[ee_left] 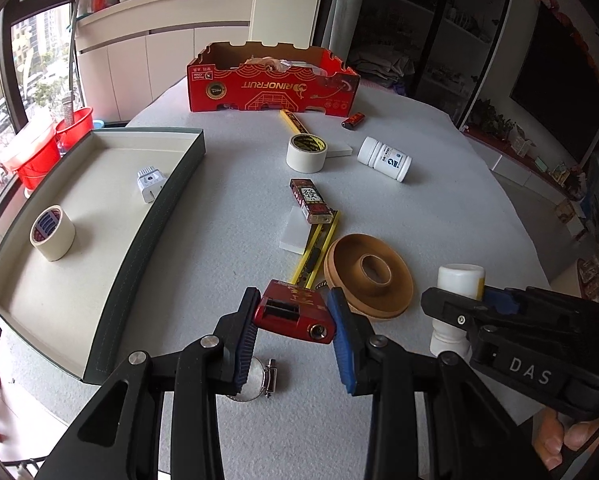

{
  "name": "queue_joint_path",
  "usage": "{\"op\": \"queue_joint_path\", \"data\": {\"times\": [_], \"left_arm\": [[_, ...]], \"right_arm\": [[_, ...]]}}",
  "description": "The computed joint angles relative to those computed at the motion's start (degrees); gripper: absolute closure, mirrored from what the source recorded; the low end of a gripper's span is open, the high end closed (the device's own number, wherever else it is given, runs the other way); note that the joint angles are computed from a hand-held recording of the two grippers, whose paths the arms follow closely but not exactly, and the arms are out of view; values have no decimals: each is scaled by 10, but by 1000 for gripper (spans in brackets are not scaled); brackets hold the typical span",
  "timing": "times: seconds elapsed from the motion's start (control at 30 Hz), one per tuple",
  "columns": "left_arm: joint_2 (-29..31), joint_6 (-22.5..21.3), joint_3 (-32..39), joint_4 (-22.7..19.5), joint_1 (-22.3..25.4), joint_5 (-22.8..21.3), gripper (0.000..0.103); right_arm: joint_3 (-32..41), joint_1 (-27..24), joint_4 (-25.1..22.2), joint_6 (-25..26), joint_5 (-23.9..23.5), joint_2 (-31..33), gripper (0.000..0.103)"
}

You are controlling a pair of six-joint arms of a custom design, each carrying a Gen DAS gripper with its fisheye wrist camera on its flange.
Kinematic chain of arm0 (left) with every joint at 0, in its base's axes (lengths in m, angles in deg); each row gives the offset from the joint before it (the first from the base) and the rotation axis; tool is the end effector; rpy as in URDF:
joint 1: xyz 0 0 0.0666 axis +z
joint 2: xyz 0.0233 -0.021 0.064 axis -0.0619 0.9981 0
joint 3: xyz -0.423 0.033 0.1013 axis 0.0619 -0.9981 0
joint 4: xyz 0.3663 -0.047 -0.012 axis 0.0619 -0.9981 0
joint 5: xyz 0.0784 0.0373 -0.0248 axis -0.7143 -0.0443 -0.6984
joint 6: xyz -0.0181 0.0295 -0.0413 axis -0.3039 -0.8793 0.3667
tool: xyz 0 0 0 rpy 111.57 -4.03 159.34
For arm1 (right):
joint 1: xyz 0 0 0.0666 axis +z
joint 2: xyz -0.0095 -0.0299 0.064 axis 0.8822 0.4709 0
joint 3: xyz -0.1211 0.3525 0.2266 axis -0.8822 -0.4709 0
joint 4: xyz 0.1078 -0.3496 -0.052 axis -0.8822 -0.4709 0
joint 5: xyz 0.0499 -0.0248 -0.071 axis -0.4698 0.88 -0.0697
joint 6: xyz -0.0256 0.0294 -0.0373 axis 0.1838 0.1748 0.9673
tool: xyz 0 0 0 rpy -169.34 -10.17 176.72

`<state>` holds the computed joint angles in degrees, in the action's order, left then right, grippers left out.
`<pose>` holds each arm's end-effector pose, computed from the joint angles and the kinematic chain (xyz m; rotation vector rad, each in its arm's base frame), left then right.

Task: Organize rigid objects
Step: 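Grasp and lift the red case with the left tool while the right tool lifts the bottle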

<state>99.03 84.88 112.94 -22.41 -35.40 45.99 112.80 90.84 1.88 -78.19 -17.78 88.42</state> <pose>0.5191 -0.3135 0.5170 -0.0939 2.4882 -0.1800 0.5610 0.3121 0.5109 -0.2733 2.6447 0.3642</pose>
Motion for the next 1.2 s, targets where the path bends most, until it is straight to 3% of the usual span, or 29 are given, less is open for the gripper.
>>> {"op": "queue_joint_path", "data": {"times": [0.3, 0.43, 0.8, 0.9, 0.97, 1.07, 1.2], "left_arm": [[-39, 2, -42, 41, 16, -8, 68], [-52, 21, -67, 48, 31, 5, 71], [-41, 33, -88, 30, 51, 54, 69], [-67, 20, -123, 80, 40, 41, 48], [-91, 10, -156, 124, 30, 25, 26], [-105, -24, -172, 157, 13, -2, 23], [-67, -84, -124, 114, -4, -24, 23]], "right_arm": [[94, 24, -46, 20, 9, 48, 66], [141, 29, -66, 21, 8, 72, 66], [66, 10, -44, -15, -8, 39, 66], [43, 7, -31, -18, -15, 27, 66], [31, 6, -21, -19, -16, 19, 66], [18, 4, -9, -22, -19, 11, 66], [9, 2, -2, -27, -20, 6, 66]]}}
